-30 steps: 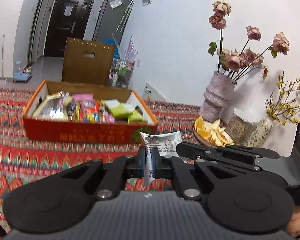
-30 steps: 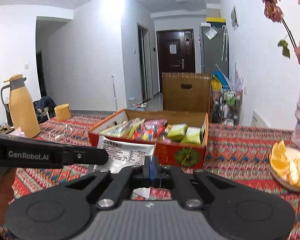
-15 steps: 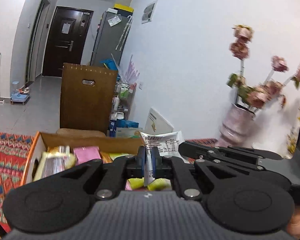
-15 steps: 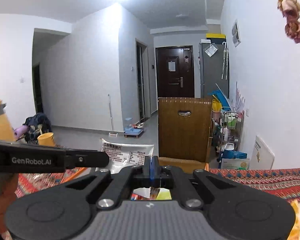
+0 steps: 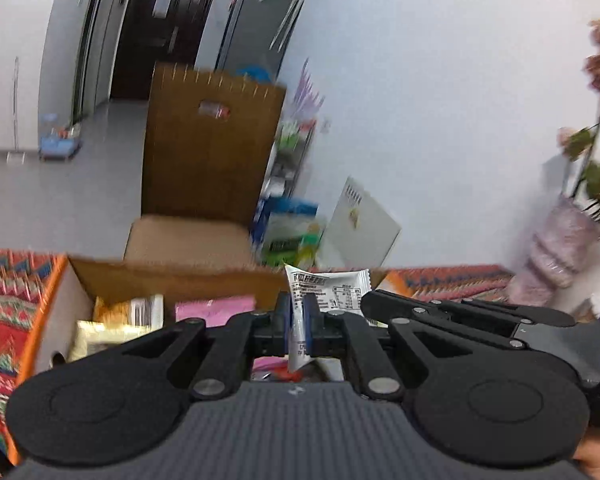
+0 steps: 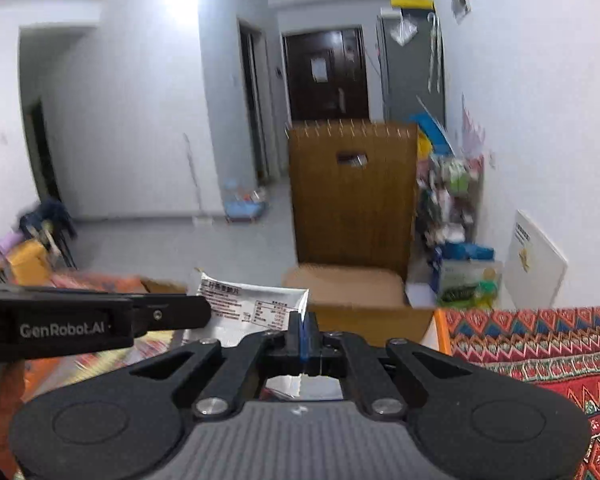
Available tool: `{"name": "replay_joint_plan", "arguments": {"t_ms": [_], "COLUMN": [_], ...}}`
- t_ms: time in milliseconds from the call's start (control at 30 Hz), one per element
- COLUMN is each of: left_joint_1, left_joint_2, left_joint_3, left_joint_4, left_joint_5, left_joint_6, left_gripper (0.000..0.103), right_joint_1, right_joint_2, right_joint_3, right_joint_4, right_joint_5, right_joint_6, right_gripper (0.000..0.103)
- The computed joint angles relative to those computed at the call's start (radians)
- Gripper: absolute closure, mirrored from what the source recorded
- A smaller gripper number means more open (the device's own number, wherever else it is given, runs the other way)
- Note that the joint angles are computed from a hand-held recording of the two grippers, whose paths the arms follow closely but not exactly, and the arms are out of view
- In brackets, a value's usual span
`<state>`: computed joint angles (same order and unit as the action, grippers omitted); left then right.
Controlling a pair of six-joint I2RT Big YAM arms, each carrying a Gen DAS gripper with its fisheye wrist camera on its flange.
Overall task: Organize snacks
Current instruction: 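Carry the white packet over the cardboard box with the left tool, then open the left tool to drop the white packet into the box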
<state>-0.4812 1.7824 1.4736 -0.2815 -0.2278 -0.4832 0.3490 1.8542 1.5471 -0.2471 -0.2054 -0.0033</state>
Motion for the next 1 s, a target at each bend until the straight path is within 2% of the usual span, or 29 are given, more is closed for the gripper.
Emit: {"name": "replay_joint_plan", "arguments": {"t_ms": [100, 200, 233, 267, 300, 367, 400, 433, 467, 500, 533, 600, 633, 733, 933, 1000], "left_joint_1": [0.001, 0.007, 0.01, 0.013, 0.013, 0.008, 0.003, -0.004, -0.011, -0.02, -0.029, -0.049, -0.061, -0.093, -0.176, -0.213], "left_joint_2": [0.046, 0.058, 0.055, 0.052, 0.049, 0.039, 0.033, 0.023, 0.017, 0.007, -0.008, -0.027, -0.039, -0.072, -0.182, -0.225], "left_joint_3": [0.042, 0.045, 0.04, 0.037, 0.037, 0.032, 0.027, 0.019, 0.018, 0.013, 0.0, -0.012, -0.017, -0.024, -0.089, -0.117], "left_joint_4": [-0.082, -0.121, -0.124, -0.137, -0.142, -0.157, -0.159, -0.16, -0.164, -0.163, -0.15, -0.13, -0.13, -0.141, -0.135, -0.124], "left_joint_5": [-0.059, -0.077, -0.077, -0.077, -0.08, -0.113, -0.133, -0.156, -0.18, -0.205, -0.228, -0.282, -0.316, -0.372, -0.478, -0.52], "left_joint_6": [-0.005, -0.017, -0.025, -0.038, -0.043, -0.035, -0.027, -0.02, -0.016, -0.004, 0.02, 0.053, 0.068, 0.099, 0.116, 0.128], "left_gripper": [0.095, 0.092, 0.087, 0.085, 0.084, 0.074, 0.061, 0.054, 0.052, 0.046, 0.034, 0.021, 0.017, 0.013, 0.0, 0.0], "right_joint_1": [0.02, 0.027, 0.026, 0.027, 0.026, 0.023, 0.022, 0.018, 0.014, 0.011, 0.007, 0.003, 0.001, -0.006, -0.026, -0.03], "right_joint_2": [0.042, 0.068, 0.061, 0.05, 0.04, 0.026, 0.019, 0.014, 0.002, -0.008, -0.022, -0.05, -0.067, -0.126, -0.299, -0.381], "right_joint_3": [0.041, 0.076, 0.06, 0.04, 0.023, -0.002, -0.009, -0.013, -0.026, -0.032, -0.044, -0.053, -0.065, -0.11, -0.247, -0.313], "right_joint_4": [-0.06, -0.134, -0.113, -0.087, -0.07, -0.047, -0.042, -0.039, -0.034, -0.032, -0.031, -0.037, -0.035, -0.023, 0.013, 0.03], "right_joint_5": [0.049, 0.067, 0.067, 0.065, 0.061, 0.05, 0.051, 0.051, 0.049, 0.043, 0.038, 0.037, 0.039, 0.055, 0.062, 0.071], "right_joint_6": [-0.036, -0.036, -0.031, -0.025, -0.018, -0.01, -0.009, -0.008, -0.006, -0.005, -0.006, -0.01, -0.011, -0.005, 0.0, -0.005], "right_gripper": [0.102, 0.091, 0.08, 0.072, 0.058, 0.057, 0.057, 0.056, 0.056, 0.052, 0.047, 0.044, 0.038, 0.027, 0.02, 0.017]}}
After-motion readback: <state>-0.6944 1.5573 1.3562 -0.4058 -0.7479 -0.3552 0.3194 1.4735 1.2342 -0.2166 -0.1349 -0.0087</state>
